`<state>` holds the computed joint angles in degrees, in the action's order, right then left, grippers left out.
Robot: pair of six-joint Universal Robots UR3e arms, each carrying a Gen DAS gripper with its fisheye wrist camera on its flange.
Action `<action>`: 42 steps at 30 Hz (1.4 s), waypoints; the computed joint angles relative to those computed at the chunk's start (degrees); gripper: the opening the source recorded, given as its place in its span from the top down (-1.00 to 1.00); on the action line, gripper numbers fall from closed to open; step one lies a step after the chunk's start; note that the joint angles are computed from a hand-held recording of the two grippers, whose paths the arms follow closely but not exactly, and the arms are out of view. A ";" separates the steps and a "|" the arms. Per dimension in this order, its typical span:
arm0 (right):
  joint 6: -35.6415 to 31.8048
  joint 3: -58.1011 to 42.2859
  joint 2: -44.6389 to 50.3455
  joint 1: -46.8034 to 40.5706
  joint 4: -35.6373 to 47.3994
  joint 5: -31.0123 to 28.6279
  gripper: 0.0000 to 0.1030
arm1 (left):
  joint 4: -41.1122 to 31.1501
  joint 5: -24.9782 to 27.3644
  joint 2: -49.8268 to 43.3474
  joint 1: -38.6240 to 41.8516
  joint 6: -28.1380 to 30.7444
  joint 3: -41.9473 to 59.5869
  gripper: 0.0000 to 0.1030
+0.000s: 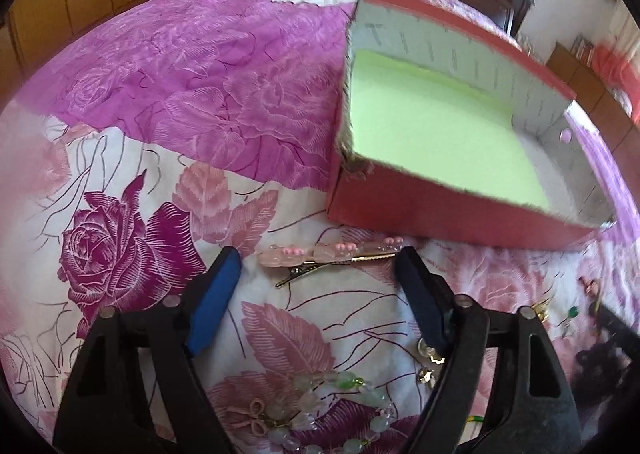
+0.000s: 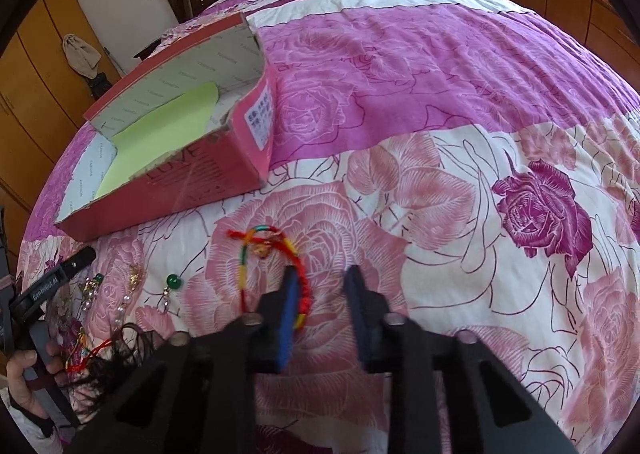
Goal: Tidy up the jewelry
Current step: 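Grasp the pink pearl hair clip with the left tool while the right tool grasps the rainbow string bracelet, then release the hair clip into the pink box with the left tool while the right tool drops the bracelet in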
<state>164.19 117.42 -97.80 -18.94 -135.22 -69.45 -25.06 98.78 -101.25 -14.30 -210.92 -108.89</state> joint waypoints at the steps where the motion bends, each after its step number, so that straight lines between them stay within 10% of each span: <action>1: -0.32 0.41 -0.71 -0.24 0.21 0.36 0.76 | 0.83 -0.36 0.56 0.36 -0.30 -0.82 -0.27; 21: -5.93 2.70 -11.58 -3.02 4.69 7.67 0.88 | 4.46 -0.48 7.34 -1.54 0.12 -5.45 -0.09; 42: -3.01 -9.87 -5.78 4.46 0.27 8.97 0.88 | -1.45 0.92 2.84 -3.79 10.39 11.52 -0.10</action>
<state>161.19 107.55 -103.58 -14.48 -134.95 -60.49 -26.51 99.70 -98.41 -18.09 -200.54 -97.37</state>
